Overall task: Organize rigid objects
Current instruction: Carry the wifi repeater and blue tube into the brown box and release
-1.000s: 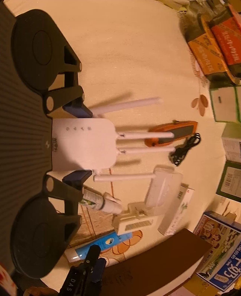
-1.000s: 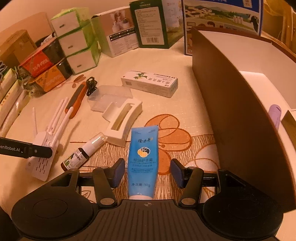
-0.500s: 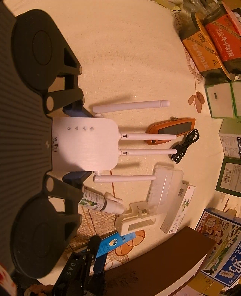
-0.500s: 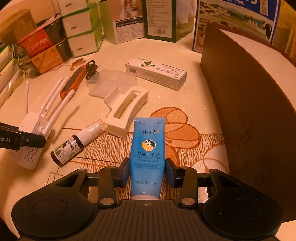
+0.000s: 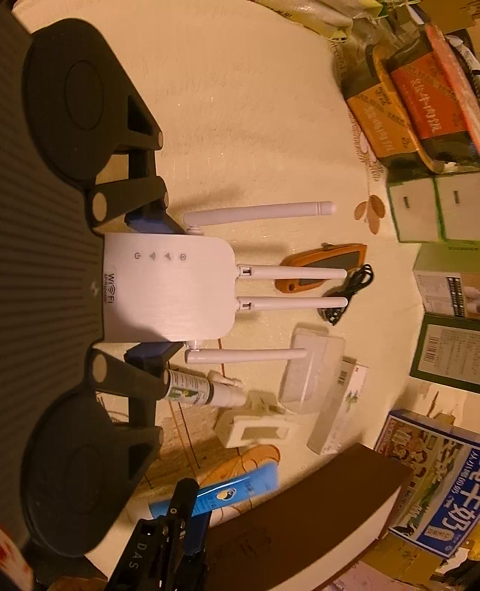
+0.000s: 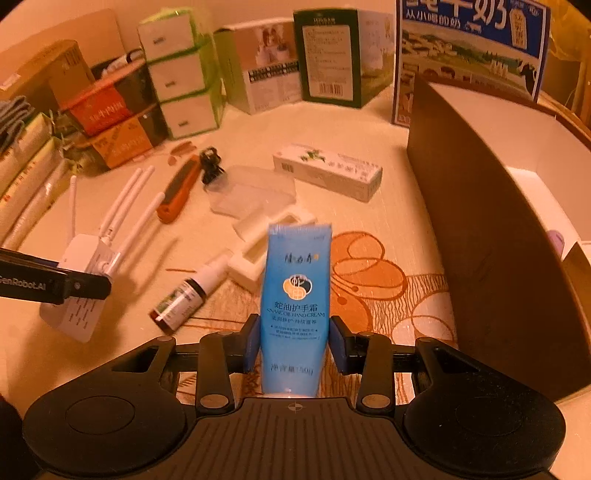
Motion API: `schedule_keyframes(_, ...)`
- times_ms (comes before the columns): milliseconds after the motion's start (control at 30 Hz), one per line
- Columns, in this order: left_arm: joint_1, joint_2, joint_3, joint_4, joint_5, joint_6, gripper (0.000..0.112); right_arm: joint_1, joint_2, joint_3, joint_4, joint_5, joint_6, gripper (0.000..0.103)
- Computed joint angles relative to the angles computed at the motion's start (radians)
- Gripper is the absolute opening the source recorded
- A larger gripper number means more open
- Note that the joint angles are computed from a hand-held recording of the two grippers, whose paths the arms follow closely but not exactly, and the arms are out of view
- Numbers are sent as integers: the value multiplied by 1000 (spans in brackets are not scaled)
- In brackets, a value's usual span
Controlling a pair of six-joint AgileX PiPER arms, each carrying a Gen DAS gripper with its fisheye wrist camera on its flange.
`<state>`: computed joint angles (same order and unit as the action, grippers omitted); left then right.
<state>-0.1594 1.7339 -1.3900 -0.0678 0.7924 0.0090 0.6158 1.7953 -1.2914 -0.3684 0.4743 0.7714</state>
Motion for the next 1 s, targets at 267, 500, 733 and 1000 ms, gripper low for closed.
schedule_keyframes(267,-43,-45,-43,0,17,2,52,16,-78,-4,-48,7,40,36)
schedule_keyframes(500,-122,-33,-142,-4,39,-5,52,8,-158,4,-96,38,82,36)
schedule_keyframes(733,-226,57,-343,-25,96,8,52,-79,-254,3,-51,92,12,36)
schedule_keyframes(1000,-351,269,-727,-44,219,5,52,-282,-336,10,104,114,-199,36)
